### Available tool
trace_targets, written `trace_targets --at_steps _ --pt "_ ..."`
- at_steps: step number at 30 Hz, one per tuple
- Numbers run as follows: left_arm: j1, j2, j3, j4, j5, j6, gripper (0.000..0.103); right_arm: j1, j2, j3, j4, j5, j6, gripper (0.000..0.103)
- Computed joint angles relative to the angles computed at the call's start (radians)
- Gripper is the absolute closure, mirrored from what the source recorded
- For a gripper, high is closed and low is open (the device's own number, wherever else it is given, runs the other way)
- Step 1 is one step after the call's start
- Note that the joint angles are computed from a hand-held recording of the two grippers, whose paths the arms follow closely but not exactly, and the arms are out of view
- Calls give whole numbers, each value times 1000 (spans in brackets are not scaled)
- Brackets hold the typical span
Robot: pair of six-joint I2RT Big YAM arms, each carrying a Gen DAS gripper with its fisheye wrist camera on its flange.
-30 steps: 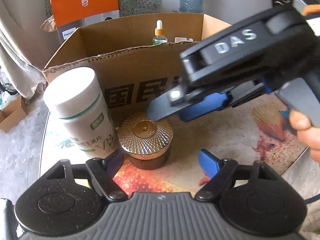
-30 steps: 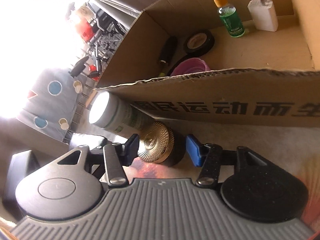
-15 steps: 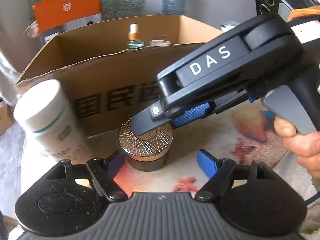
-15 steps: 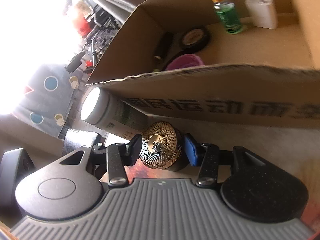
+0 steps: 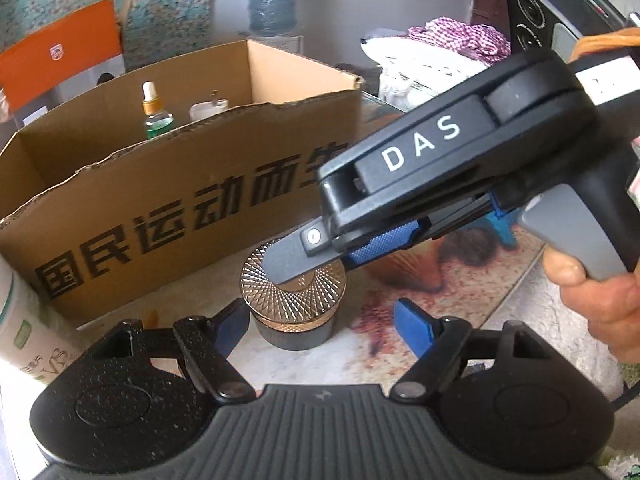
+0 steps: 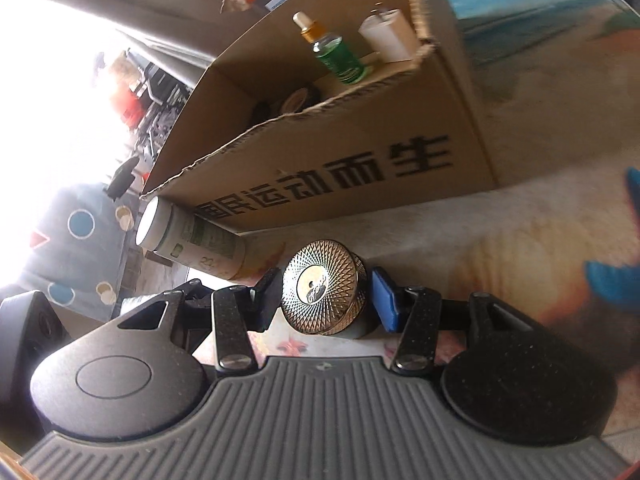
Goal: Organize rigid objects
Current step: 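Close the right tool on the gold-lidded jar and lift it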
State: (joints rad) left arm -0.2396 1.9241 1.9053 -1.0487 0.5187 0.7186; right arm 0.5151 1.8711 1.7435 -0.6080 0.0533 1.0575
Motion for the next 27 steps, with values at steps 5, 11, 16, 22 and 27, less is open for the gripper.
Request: trace_targets --at_steps 5,11,16,22,27 --pt "-15 -4 -14 29 -27 3 23 2 -26 -55 51 9 29 55" --pt "-26 -15 -42 102 -63 -2 27 0 -29 -78 86 3 48 55" --pt "-36 -5 -37 117 -80 3 29 -2 -40 -102 98 3 64 55" --pt "-48 11 -22 123 -100 -15 34 -2 -42 -115 110 4 80 55" --pt "-45 28 2 114 -106 -22 39 -3 -41 -120 115 2 86 55"
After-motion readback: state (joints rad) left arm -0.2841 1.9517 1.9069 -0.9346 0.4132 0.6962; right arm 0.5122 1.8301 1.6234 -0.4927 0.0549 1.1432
